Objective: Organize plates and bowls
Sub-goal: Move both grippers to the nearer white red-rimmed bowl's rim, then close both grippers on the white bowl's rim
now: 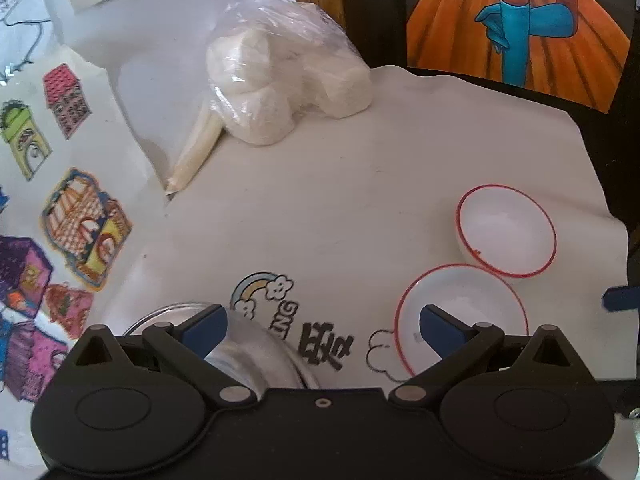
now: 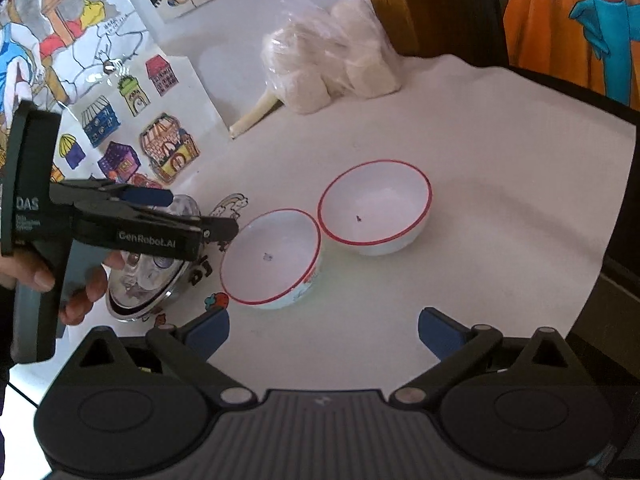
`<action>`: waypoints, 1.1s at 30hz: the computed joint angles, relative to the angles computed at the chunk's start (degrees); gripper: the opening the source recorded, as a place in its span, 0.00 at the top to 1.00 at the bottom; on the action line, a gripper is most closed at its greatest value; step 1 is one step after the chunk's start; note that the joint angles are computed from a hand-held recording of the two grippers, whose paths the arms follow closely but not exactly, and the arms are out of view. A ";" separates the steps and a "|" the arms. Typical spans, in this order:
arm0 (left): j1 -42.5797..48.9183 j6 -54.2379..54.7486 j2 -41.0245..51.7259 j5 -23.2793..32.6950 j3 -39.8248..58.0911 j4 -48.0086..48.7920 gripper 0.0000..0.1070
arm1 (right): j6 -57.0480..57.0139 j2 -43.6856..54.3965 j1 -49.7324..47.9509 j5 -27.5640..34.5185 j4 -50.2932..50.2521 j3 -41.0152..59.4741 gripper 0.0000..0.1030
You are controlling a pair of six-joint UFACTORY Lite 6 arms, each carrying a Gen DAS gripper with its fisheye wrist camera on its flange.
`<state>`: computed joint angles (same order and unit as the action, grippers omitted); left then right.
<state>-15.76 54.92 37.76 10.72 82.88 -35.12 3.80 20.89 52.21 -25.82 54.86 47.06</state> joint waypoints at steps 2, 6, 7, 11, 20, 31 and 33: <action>-0.17 -0.37 1.56 0.86 1.94 0.24 0.05 | 3.49 0.72 -1.11 0.24 -4.52 0.06 0.00; -0.22 0.14 3.72 3.54 4.63 0.27 0.05 | 8.90 2.61 -2.35 -0.20 -10.89 0.91 0.00; -0.17 0.33 4.10 4.06 5.14 0.34 0.05 | 10.74 3.11 -2.81 -0.19 -12.68 1.17 0.01; 0.09 5.40 5.04 6.10 6.08 -2.78 0.08 | 17.57 5.33 -4.56 -0.08 -18.97 2.73 0.12; -0.25 8.93 5.00 7.57 5.86 -4.45 0.20 | 19.78 7.96 -5.45 -0.10 -21.19 5.68 0.23; 0.16 3.53 6.20 9.72 7.62 -1.43 0.56 | 24.11 10.82 -5.86 -1.96 -22.06 7.71 0.46; 0.25 2.68 6.56 10.59 8.08 -1.14 0.61 | 24.54 11.24 -5.98 -1.93 -22.39 8.19 0.51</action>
